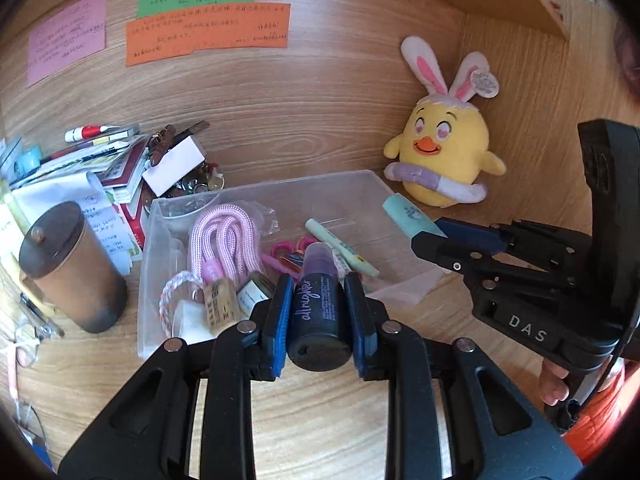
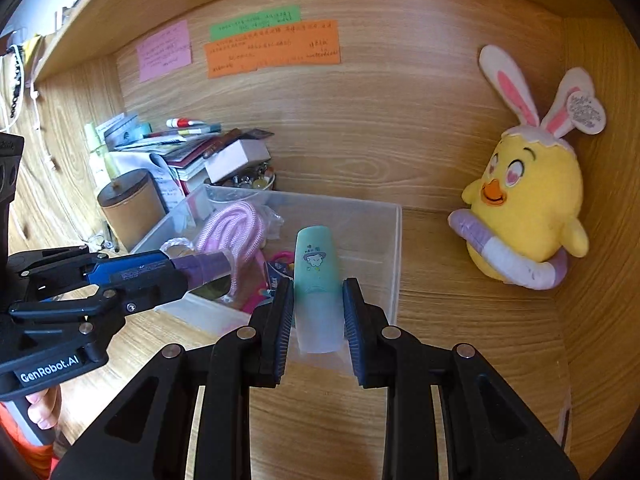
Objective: Organize objects
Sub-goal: 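Carry the spray bottle and mint tube into the box, release with both grippers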
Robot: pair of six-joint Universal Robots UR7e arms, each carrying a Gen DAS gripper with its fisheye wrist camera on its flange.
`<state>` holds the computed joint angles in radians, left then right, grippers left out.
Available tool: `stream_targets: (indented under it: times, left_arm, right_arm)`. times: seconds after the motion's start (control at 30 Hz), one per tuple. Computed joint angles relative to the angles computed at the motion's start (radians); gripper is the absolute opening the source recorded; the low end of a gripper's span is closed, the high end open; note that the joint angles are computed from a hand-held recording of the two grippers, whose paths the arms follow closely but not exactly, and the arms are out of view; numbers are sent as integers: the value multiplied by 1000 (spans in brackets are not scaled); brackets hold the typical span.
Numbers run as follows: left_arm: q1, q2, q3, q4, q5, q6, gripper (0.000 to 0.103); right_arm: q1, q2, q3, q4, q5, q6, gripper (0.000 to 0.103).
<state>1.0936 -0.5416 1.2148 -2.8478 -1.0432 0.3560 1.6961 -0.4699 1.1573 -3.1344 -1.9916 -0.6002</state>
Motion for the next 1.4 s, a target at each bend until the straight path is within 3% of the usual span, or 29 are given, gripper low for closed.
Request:
stream_targets:
  times: [0.17, 0.4, 0.53, 0.7, 0.83, 1.13, 1.4]
  left_arm:
    - [9, 60, -103, 89, 26, 11, 25]
    - [12, 76, -120, 98, 32, 31, 26]
    - [10, 66, -104, 76, 37, 28, 36]
    - [9, 31, -45, 18, 24, 27, 41]
    - [6, -4, 24, -60, 21, 29, 54]
    - [0, -77, 173, -212, 27, 30, 86]
    - [7, -100, 241, -262, 46, 21, 94]
  right_arm:
    - [-11, 50, -101, 128, -23, 27, 23]
    - [-12, 77, -143, 179, -47, 36, 23]
    - [-11, 61, -124, 190, -40, 35, 24]
    - [-3, 30, -62, 126, -33, 7, 37]
    - [5, -3, 6, 56, -8, -4, 54]
    - [17, -68, 159, -98, 27, -14, 78]
    - [12, -91, 242, -174, 30, -13, 82]
